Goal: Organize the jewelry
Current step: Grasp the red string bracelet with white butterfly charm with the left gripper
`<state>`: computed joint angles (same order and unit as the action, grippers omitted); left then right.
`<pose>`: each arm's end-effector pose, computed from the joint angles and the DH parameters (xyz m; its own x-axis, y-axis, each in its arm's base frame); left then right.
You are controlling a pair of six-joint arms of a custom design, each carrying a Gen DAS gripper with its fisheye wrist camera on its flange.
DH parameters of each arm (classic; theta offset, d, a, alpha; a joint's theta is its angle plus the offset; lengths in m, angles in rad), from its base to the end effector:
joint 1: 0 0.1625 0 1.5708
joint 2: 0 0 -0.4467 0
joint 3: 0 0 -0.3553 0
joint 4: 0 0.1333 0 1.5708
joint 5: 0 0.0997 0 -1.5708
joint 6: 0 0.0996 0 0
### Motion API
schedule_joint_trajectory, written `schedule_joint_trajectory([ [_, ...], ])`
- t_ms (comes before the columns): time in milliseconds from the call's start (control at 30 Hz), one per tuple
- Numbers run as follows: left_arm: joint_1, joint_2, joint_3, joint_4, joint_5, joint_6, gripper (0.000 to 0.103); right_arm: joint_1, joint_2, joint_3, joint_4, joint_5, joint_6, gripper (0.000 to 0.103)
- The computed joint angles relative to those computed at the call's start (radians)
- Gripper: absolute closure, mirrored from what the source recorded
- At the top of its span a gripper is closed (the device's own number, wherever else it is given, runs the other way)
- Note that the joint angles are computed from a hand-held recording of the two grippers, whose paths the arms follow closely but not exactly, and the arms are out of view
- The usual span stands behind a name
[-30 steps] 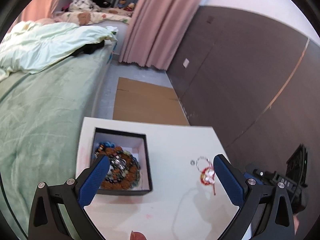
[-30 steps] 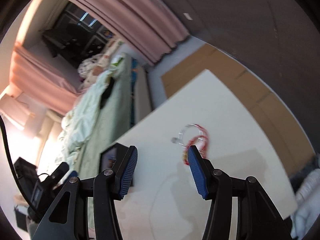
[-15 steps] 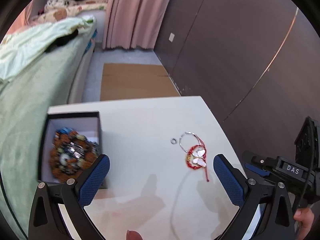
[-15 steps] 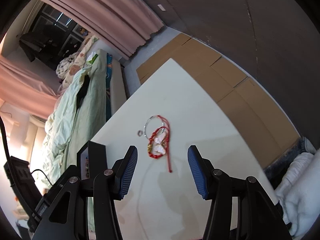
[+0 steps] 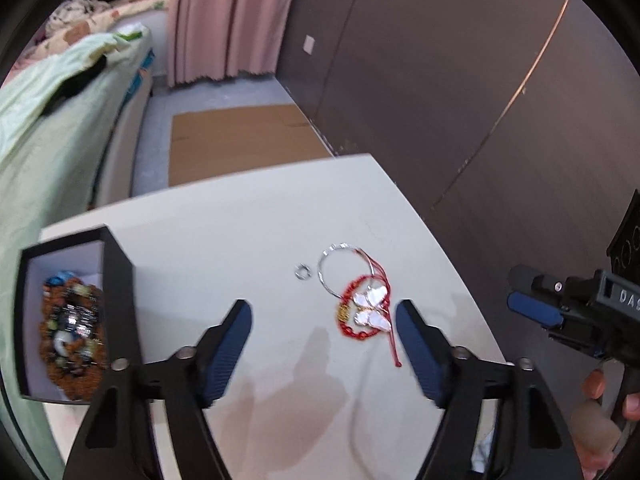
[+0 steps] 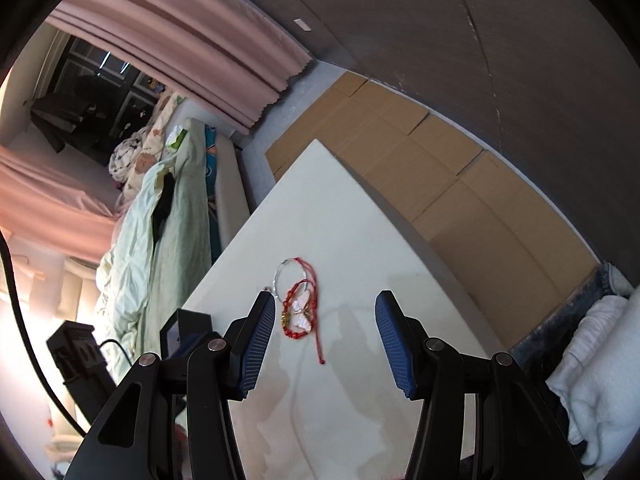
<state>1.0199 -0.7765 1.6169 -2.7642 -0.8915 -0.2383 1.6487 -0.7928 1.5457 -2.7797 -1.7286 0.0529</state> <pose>-0.1870 -0.6786 0.1726 -0.8706 0.0272 -0.4912 0.2940 0.8294 -0.4751 0.1722 -0.6943 0.1933 -0.9923 0.0395 0.1176 -0.0174 0.8943 -0.4472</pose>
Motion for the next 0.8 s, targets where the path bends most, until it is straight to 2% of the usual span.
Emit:
schedule_joint_trajectory([
  [300, 0.026, 0.047, -0.04, 0.027, -0.014, 0.01, 0.054, -0.03, 0.008, -0.03, 0.052, 0.076, 0.058, 0.05],
  [433, 0.035, 0.061, -0.054, 0.034, -0.021, 0.011, 0.064, -0.032, 0.01, -0.033, 0.047, 0.072, 0.067, 0.05],
  [767, 0.044, 0.093, -0.081, 0.05, -0.043, 0.031, 0.07, -0.018, 0.03, -0.061, 0.066, 0.03, 0.045, 0.05],
  [800, 0.044, 0.099, -0.084, 0.061, -0.04, 0.03, 0.079, -0.018, 0.03, -0.06, 0.065, 0.027, 0.045, 0.05],
])
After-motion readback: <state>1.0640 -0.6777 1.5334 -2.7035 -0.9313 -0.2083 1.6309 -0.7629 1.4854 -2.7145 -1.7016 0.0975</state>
